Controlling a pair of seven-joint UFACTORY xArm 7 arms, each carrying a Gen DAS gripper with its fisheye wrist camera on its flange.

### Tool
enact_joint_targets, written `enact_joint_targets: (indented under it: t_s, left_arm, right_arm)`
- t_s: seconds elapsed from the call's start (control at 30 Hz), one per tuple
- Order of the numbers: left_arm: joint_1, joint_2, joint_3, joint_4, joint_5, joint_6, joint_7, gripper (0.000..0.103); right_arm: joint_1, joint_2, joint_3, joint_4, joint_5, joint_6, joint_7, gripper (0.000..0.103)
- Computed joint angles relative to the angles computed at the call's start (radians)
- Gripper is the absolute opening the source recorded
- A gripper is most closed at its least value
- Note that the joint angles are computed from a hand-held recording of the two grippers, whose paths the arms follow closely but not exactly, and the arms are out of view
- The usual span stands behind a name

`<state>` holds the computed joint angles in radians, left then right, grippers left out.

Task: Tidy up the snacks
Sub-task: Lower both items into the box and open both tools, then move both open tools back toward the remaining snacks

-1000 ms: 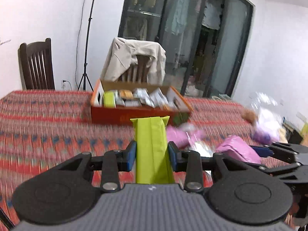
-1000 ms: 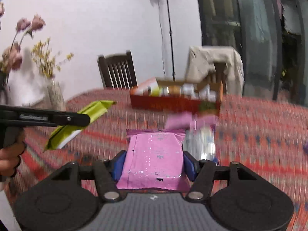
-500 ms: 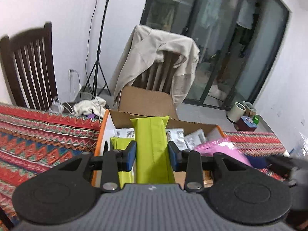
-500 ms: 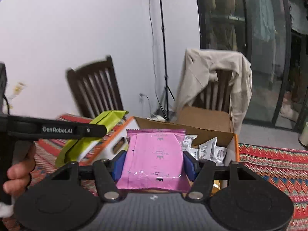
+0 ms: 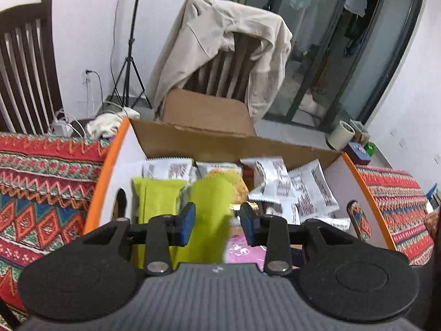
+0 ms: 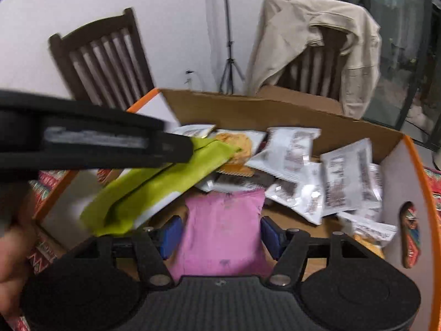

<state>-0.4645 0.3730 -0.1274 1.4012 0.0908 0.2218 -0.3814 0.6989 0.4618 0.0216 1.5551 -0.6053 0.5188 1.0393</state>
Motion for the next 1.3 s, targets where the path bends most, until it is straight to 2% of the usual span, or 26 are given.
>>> enact_joint_targets:
  t_s: [0.03,0.13,0.37,0.5,0.57,0.63,0.73,0.93,1.03,1.13,1.2,1.3]
  left_arm:
    - [0.008,-0.001,-0.010,-0.005,-0.005,-0.001,0.016,0.040]
    - [-0.014,-0.024,0.024,-0.027,0.030,-0.001,-0.011,0.044]
    - [-0.002,-0.178,0.045,-0.110,0.123,0.087,-0.066,0.052]
    - [0.036,-0.332,0.016,-0.184,0.166,0.147,-0.097,0.070]
    - [0.059,-0.415,-0.008,-0.230,0.172,0.155,-0.098,0.076]
    - [0.073,-0.518,-0.027,-0.294,0.135,0.157,-0.040,0.086]
    - [0.092,-0.682,-0.058,-0.392,0.105,0.176,0.003,0.094]
    - [0.084,-1.023,-0.094,-0.574,-0.008,0.259,0.032,0.101]
    - [0.065,-1.220,-0.124,-0.690,-0.065,0.308,-0.012,0.103]
    - [0.018,-1.436,-0.177,-0.819,-0.099,0.383,-0.048,0.103]
    - [-0.018,-1.583,-0.239,-0.901,-0.109,0.430,-0.086,0.103]
    - [-0.104,-1.790,-0.364,-1.004,-0.139,0.515,-0.194,0.103]
  right_arm:
    - [-0.006,-0.015,0.003,-0.021,0.001,-0.018,-0.006,0.070]
    - [0.004,-0.066,0.000,-0.061,-0.030,0.002,-0.007,0.071]
    - [-0.027,-0.266,0.048,-0.165,-0.130,0.147,0.018,0.073]
    - [-0.048,-0.395,0.102,-0.207,-0.179,0.253,0.044,0.073]
    - [-0.062,-0.464,0.134,-0.230,-0.189,0.295,0.049,0.080]
    - [-0.075,-0.540,0.169,-0.255,-0.196,0.335,0.053,0.084]
    - [-0.090,-0.643,0.225,-0.284,-0.185,0.399,0.042,0.086]
    - [-0.098,-0.858,0.327,-0.377,-0.099,0.455,0.040,0.094]
    - [-0.096,-0.973,0.399,-0.459,-0.072,0.461,0.083,0.102]
    - [-0.082,-1.087,0.477,-0.552,-0.030,0.461,0.135,0.102]
    - [-0.075,-1.156,0.540,-0.609,0.002,0.463,0.180,0.102]
    - [-0.071,-1.252,0.656,-0.679,0.050,0.461,0.255,0.102]
